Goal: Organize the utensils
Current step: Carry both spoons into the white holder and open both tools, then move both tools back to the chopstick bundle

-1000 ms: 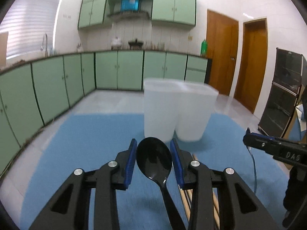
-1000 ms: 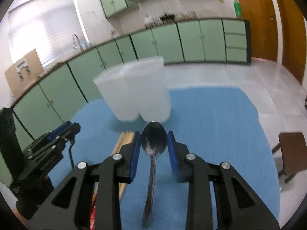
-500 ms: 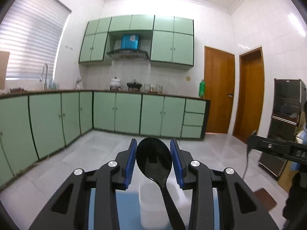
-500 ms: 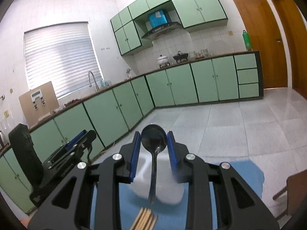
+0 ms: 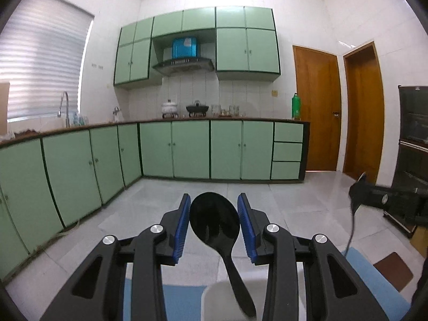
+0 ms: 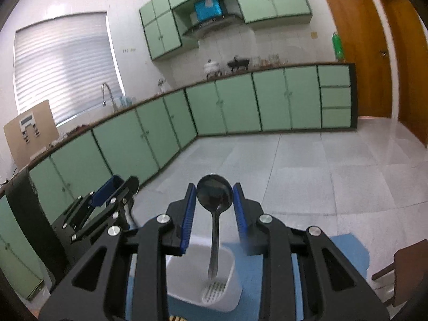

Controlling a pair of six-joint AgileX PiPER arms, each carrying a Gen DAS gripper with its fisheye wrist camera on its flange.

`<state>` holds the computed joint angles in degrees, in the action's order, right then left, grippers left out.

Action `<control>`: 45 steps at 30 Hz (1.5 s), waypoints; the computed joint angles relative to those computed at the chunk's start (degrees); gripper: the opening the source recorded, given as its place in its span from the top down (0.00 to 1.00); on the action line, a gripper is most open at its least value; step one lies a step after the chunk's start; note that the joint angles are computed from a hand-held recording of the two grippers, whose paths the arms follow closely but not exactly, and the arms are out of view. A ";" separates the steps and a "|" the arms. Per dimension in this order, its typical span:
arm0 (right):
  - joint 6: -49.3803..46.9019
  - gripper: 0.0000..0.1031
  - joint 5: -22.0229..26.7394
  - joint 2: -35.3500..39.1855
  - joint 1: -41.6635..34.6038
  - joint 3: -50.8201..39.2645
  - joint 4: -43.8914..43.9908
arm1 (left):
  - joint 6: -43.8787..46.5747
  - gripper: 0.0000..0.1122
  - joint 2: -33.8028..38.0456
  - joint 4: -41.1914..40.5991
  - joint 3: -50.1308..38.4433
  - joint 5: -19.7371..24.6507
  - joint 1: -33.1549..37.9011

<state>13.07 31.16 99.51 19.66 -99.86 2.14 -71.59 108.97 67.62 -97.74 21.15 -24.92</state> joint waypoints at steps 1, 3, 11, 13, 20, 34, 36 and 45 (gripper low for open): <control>-0.42 0.72 0.03 -0.39 0.14 0.99 0.51 | -1.45 0.65 -0.69 0.66 1.31 -0.54 0.23; 1.20 0.68 -0.50 -1.11 0.83 2.60 -1.18 | -6.99 0.61 -2.83 5.33 5.07 -1.21 0.39; 16.47 0.39 -2.55 -9.77 4.85 15.68 -15.07 | -1.04 0.47 -14.14 -3.76 17.78 1.35 -0.47; 21.78 0.24 -2.02 -13.41 6.62 20.62 -19.52 | 1.34 0.42 -18.58 -7.86 23.13 2.38 -1.48; 41.81 0.16 3.94 -26.44 19.46 40.01 -33.28 | 2.37 0.33 -31.58 -14.95 41.68 10.65 -9.92; 72.41 0.21 23.13 -30.64 54.13 52.33 -44.75 | -8.11 0.30 -41.46 -18.85 57.83 27.31 -28.99; 71.56 0.24 23.61 -29.84 54.44 52.18 -43.68 | -7.91 0.30 -41.15 -19.97 57.27 28.57 -30.02; 68.68 0.32 24.85 -26.67 54.53 50.30 -41.27 | -6.19 0.30 -42.21 -23.97 58.35 28.39 -28.44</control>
